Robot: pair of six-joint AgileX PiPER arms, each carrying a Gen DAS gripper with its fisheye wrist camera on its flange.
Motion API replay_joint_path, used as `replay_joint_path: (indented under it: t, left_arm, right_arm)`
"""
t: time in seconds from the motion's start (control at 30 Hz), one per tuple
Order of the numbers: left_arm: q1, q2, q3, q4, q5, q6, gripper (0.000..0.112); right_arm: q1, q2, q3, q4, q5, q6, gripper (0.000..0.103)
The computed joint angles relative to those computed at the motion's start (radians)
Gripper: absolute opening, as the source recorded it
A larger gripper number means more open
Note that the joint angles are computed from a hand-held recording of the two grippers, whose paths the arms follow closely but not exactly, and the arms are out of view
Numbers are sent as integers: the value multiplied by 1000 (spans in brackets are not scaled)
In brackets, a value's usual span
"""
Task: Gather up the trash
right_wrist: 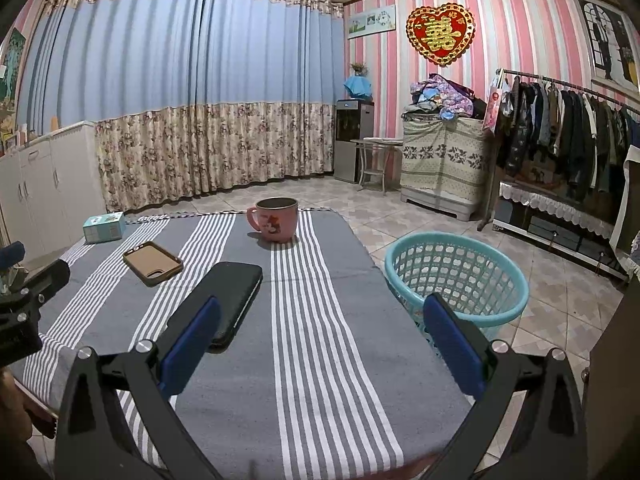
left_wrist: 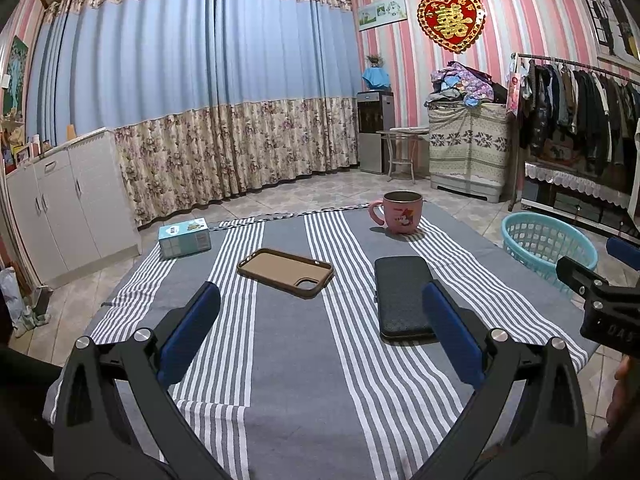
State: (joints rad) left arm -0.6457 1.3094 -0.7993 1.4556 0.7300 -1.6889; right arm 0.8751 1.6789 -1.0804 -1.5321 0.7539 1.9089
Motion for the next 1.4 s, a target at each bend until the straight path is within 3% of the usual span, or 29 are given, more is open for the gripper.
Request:
replay_joint_path:
  t: [1.4]
  left_arm:
    - [-1,0,-2,5,-12,-9,98]
  right_arm:
    - [1,-4,0,2,1,0,99]
